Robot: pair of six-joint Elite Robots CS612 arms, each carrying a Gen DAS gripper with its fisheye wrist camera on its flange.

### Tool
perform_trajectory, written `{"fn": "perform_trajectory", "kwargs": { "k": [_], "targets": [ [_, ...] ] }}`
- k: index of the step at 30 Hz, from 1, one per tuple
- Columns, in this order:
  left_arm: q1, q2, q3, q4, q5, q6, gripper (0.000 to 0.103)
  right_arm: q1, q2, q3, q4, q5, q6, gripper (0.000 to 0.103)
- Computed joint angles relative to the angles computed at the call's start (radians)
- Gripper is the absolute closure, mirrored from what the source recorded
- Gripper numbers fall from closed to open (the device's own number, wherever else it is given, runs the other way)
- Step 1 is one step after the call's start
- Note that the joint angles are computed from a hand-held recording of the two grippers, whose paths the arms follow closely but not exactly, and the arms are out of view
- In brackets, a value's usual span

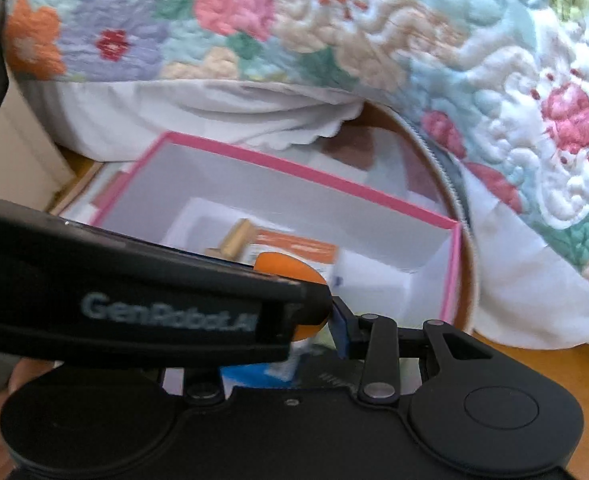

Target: Organize objects

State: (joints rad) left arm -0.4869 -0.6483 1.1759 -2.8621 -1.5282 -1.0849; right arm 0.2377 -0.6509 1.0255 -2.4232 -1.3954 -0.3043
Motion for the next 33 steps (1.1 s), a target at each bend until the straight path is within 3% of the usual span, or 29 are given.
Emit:
{"fn": "perform_trajectory", "kwargs": {
  "k": [7,13,16,18,20,23,28,33],
  "targets": [
    [0.013,0.050,-0.037,-0.058,-0.028,-0.079,0.061,0.000,0.051,-0.072,0.032,-0.061,-0.053,0.059],
    [0.008,0.040,-0.014,-0.079,0.046,-0.105,0.049,0.003,0.071,-0.095,0.038,-0.100,-0.046,0.058],
    [0.018,0.025,0.003,-0.076,-0.015,-0.068,0.049,0.001,0.071,-0.085,0.018,-0.098,-0.028,0.055],
    [0.012,-0.003,0.027,-0.040,0.014,-0.014,0.049,-0.005,0.058,-0.059,-0.011,-0.068,-0.015,0.038],
    [0.002,-0.035,0.055,0.005,0.060,0.029,0.049,-0.011,0.039,-0.015,-0.084,-0.050,0.006,0.031],
    [-0.010,-0.080,0.101,0.051,0.103,0.060,0.047,-0.018,0.009,0.046,-0.165,-0.038,0.025,0.031],
    [-0.028,-0.147,0.182,0.090,0.122,0.072,0.045,-0.035,-0.056,0.165,-0.263,0.054,0.070,0.031],
    [-0.058,-0.194,0.231,0.132,0.159,0.158,0.041,-0.037,-0.103,0.260,-0.353,0.114,0.109,0.031]
  ]
}}
